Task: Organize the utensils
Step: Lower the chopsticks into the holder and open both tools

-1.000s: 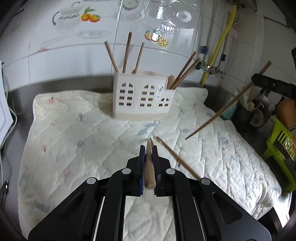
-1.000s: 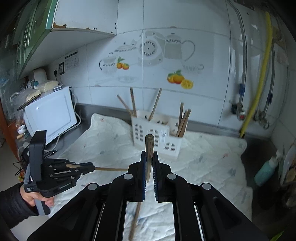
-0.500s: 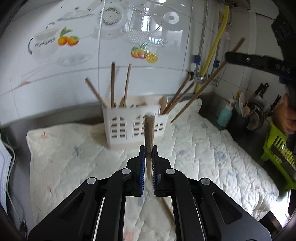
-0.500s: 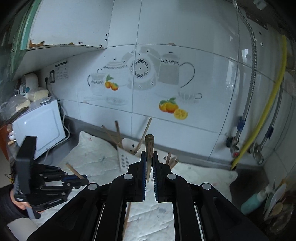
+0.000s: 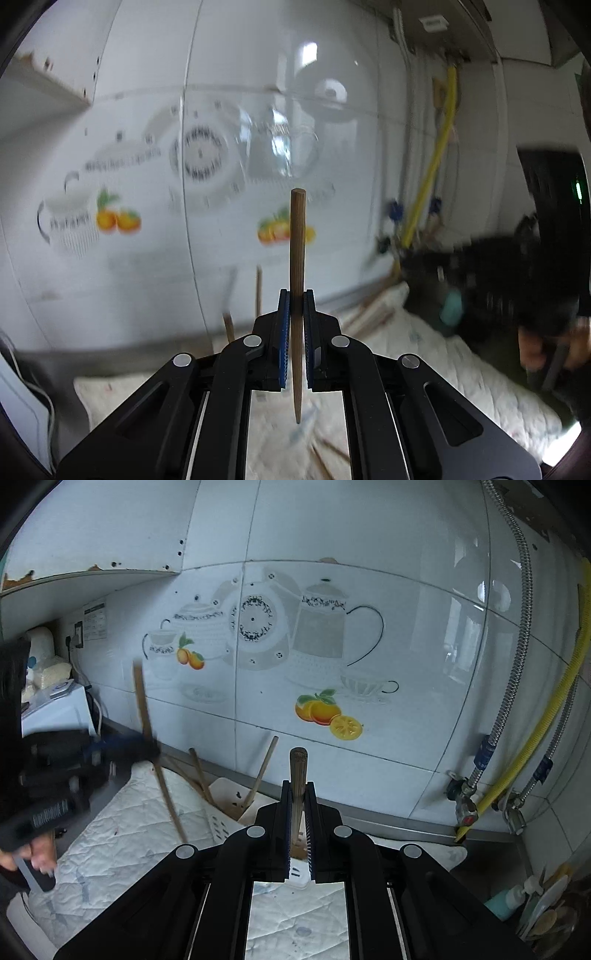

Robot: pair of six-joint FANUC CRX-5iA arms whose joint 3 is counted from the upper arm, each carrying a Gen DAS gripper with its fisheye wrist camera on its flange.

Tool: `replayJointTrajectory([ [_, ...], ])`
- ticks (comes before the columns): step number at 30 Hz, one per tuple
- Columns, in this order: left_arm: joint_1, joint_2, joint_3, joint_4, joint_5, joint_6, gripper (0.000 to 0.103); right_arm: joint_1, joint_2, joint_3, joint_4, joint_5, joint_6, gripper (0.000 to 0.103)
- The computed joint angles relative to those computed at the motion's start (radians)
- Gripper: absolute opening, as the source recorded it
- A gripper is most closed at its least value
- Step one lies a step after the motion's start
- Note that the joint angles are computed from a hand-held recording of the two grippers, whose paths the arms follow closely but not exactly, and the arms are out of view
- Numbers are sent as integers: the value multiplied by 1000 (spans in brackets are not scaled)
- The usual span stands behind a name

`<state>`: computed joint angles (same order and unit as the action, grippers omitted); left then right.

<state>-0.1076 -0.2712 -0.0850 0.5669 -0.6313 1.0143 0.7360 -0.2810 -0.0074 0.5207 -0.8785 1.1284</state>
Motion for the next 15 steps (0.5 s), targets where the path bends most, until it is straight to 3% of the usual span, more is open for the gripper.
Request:
replayJointTrajectory([
  [6,-18,85,100,-91,90,84,5,-32,44,31,-34,5,38,6],
  [15,-2,162,143,-189,94,203,5,-63,80,45,-97,2,87,6],
])
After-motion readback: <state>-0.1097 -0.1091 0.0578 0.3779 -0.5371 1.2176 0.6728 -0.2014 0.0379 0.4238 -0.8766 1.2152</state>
